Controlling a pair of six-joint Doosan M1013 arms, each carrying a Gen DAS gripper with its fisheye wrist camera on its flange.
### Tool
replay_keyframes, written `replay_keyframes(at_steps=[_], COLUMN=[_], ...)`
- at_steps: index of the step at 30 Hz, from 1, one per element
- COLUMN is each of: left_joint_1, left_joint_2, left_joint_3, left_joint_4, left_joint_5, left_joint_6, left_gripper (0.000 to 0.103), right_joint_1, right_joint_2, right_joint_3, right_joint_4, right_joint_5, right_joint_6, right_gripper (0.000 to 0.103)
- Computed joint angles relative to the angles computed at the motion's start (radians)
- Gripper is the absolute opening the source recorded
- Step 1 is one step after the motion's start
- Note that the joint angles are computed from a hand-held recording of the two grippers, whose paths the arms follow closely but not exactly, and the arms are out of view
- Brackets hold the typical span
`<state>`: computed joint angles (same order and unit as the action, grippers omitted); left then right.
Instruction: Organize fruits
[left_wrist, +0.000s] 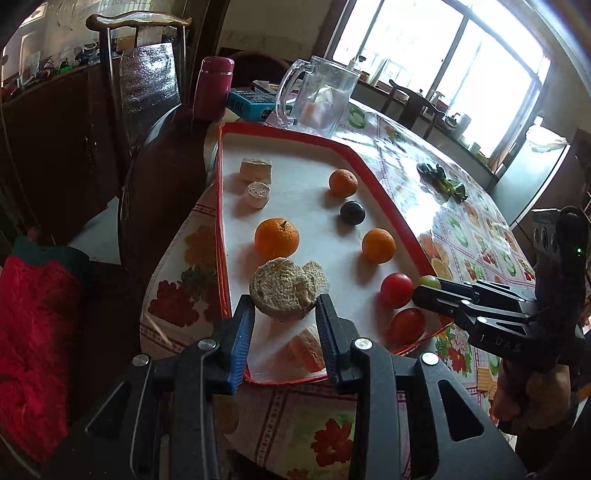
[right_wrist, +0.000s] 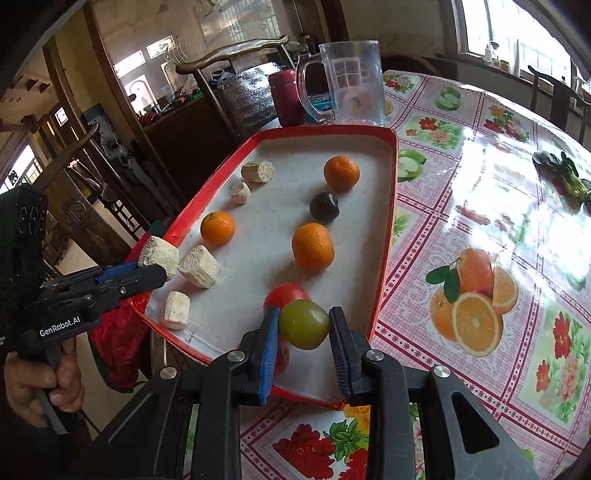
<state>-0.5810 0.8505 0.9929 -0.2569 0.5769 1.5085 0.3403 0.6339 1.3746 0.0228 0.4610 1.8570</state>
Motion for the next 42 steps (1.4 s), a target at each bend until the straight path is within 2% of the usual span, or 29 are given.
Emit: replay_keyframes(at_steps=[4, 6, 16, 20, 27, 28, 30, 31, 33, 34, 36, 38, 42], left_joint_1=[-0.003, -0.007, -0.019, -0.022, -0.027, -0.027, -0.026, -0.025, -0.021, -0.02, -0.02, -0.025, -0.033], left_joint_2=[0.0, -0.001, -0.011, -0.023, -0.047, -0.048, -0.056, -0.062, -0.074, -0.08, -0.094, -0.114, -0.14], left_joint_3=[0.001, 0.001, 0.016, 0.033, 0.068, 0.07, 0.08, 0.087, 0.101, 0.109, 0.126, 0.157, 0.191], left_joint_4=[0.015, 0.041, 0.1, 0.109, 0.149, 0.147, 0.137, 0.118, 0.057, 0.026, -0.003, 0.002, 0.012], left_joint_5=[0.008, 0.01, 0.006, -0.009, -0.039, -0.039, -0.045, -0.051, -0.06, -0.061, -0.069, -0.107, -0.145], left_joint_6=[-0.009, -0.025, -0.053, -0.05, -0.072, -0.072, -0.059, -0.037, 0.036, 0.075, 0.126, 0.153, 0.196], left_gripper=[0.032, 0.032, 0.035, 0.043, 0.049, 0.049, 0.049, 0.049, 0.05, 0.05, 0.059, 0.07, 0.075], right_joint_1=[-0.003, -0.002, -0.002, 0.0, 0.002, 0.001, 0.0, 0.0, -0.002, -0.004, -0.006, -0.005, -0.005], right_joint_2=[-0.003, -0.007, -0.027, -0.039, -0.056, -0.056, -0.059, -0.062, -0.069, -0.072, -0.076, -0.081, -0.083], right_joint_3=[0.006, 0.011, 0.037, 0.049, 0.063, 0.061, 0.056, 0.054, 0.056, 0.054, 0.048, 0.047, 0.043], right_joint_4=[0.007, 0.003, -0.002, -0.02, -0.04, -0.038, -0.022, -0.01, 0.004, 0.025, 0.057, 0.084, 0.171], right_joint_5=[-0.006, -0.011, -0.036, -0.049, -0.058, -0.052, -0.038, -0.033, -0.032, -0.024, -0.009, -0.004, 0.018], right_joint_6=[0.0, 0.006, 0.014, 0.025, 0.021, 0.004, -0.051, -0.093, -0.166, -0.216, -0.309, -0.409, -0.619], right_gripper=[0.031, 0.037, 0.037, 0.037, 0.038, 0.039, 0.049, 0.052, 0.065, 0.067, 0.076, 0.083, 0.088])
